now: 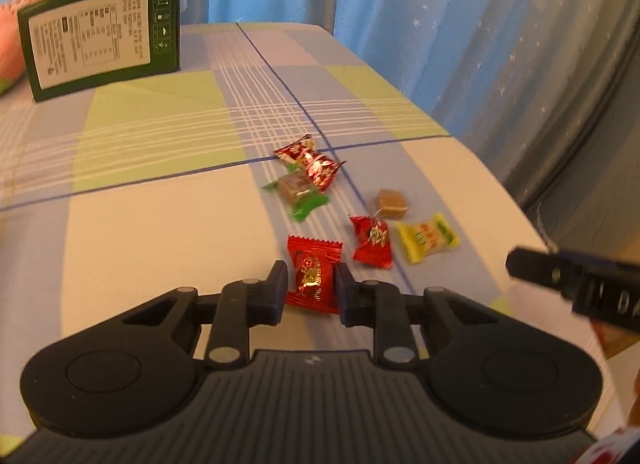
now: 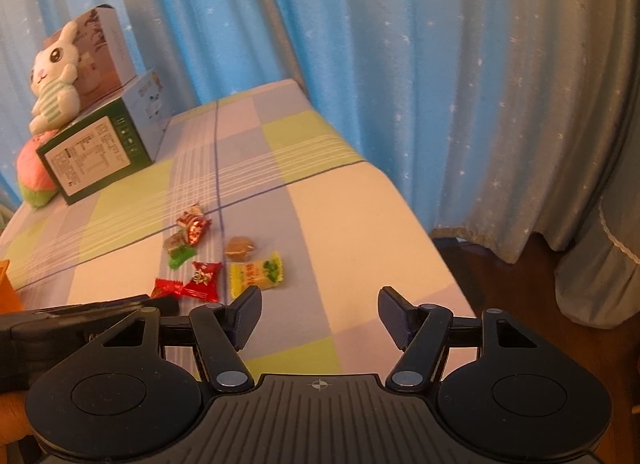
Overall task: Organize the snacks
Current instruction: 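Grasp a red candy with the left gripper while the right grasps the yellow candy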
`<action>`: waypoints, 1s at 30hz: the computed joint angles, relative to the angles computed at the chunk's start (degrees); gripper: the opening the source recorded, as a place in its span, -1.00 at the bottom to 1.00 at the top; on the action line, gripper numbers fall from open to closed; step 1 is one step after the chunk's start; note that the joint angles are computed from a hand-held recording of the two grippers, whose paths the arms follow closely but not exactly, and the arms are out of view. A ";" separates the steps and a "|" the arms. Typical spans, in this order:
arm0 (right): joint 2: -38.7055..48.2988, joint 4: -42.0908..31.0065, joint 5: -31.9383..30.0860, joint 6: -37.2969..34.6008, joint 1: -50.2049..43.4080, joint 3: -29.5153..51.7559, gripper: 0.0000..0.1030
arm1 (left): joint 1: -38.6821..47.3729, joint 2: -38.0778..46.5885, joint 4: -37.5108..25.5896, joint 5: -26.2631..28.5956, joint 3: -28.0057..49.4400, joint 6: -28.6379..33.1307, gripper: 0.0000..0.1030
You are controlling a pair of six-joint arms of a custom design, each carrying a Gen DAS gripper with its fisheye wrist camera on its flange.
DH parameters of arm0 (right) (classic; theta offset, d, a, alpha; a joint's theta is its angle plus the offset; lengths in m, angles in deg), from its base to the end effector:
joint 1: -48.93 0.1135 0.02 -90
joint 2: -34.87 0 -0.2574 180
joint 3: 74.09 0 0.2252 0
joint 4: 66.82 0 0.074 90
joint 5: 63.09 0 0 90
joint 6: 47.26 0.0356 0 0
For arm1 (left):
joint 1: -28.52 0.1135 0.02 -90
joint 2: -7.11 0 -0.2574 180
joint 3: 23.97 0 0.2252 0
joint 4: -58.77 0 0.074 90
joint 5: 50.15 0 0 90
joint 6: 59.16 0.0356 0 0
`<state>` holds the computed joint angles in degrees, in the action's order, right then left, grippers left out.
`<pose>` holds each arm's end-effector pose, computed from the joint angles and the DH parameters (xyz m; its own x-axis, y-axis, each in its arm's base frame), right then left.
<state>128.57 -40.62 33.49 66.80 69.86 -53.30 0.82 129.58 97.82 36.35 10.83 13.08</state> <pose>0.1675 0.0597 0.0755 -0.7356 0.1523 -0.6601 0.0201 0.9789 0.2034 0.2133 -0.1095 0.0235 -0.7633 0.0569 -0.6435 0.2052 0.9659 -0.1580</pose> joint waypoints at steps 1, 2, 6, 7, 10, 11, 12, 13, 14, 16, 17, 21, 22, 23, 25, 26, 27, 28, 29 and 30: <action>1.08 0.62 -0.37 -0.32 -0.07 0.49 0.27 | 0.47 -0.18 0.08 0.17 -0.37 1.11 -0.59; 2.39 1.78 -0.92 -0.79 -0.28 0.83 0.27 | 1.20 -0.49 0.08 0.58 -0.80 2.26 -0.60; 9.33 7.51 -4.27 -3.69 -1.45 2.72 0.27 | 4.00 -2.55 1.32 1.86 -4.08 4.68 -0.64; 11.42 9.06 -5.18 -4.30 -1.67 3.39 0.27 | 4.66 -3.00 2.09 2.39 -5.16 4.84 -0.64; 16.43 10.78 -6.86 -4.93 -2.16 6.31 0.27 | 5.77 -3.84 4.75 2.77 -8.31 4.95 -0.64; 17.83 11.27 -7.37 -4.81 -2.16 7.30 0.27 | 6.16 -3.78 5.86 3.04 -9.20 4.70 -0.64; 19.04 11.61 -7.67 -5.01 -1.96 8.29 0.27 | 6.54 -3.61 6.65 3.46 -9.77 4.51 -0.64; 19.97 11.66 -6.98 -5.52 -1.20 9.23 0.27 | 6.87 -3.56 7.21 3.84 -10.27 4.40 -0.64; 20.76 11.31 -5.64 -6.23 -0.08 10.25 0.27 | 7.06 -3.48 7.71 4.12 -10.66 4.38 -0.64; 22.53 10.30 -3.52 -7.78 1.65 12.23 0.26 | 7.47 -3.49 8.51 4.66 -11.40 4.09 -0.64; 23.46 9.38 -2.65 -8.38 2.35 13.31 0.22 | 7.70 -3.49 8.84 4.95 -11.67 3.93 -0.64; 27.22 11.18 2.35 -11.10 5.33 14.88 0.11 | 8.55 -3.50 9.87 5.78 -12.36 3.58 -0.64; 27.96 12.31 2.68 -11.51 5.59 14.83 0.04 | 8.72 -3.68 9.98 5.97 -12.53 3.50 -0.64; 28.58 13.44 2.78 -12.08 5.78 14.72 0.00 | 8.81 -3.98 10.00 6.07 -12.75 3.43 -0.64; 29.00 14.47 3.23 -12.93 6.55 14.55 -0.19 | 8.98 -4.54 10.11 6.28 -13.24 3.30 -0.64; 28.49 13.84 4.06 -13.24 7.32 14.56 -0.26 | 9.20 -4.81 10.12 6.52 -13.44 3.27 -0.64; 28.04 13.06 4.93 -13.53 8.10 14.71 -0.34 | 9.23 -5.12 10.17 6.58 -13.73 3.23 -0.64; 27.45 11.90 5.79 -13.33 8.80 14.92 -0.40 | 9.24 -5.40 10.43 6.55 -14.12 3.16 -0.64; 27.04 11.30 5.84 -12.69 9.03 14.85 -0.40 | 9.30 -5.87 10.49 6.62 -14.59 3.06 -0.64; 26.53 10.99 5.57 -11.84 9.09 14.57 -0.41 | 9.38 -6.33 10.52 6.72 -15.05 3.00 -0.64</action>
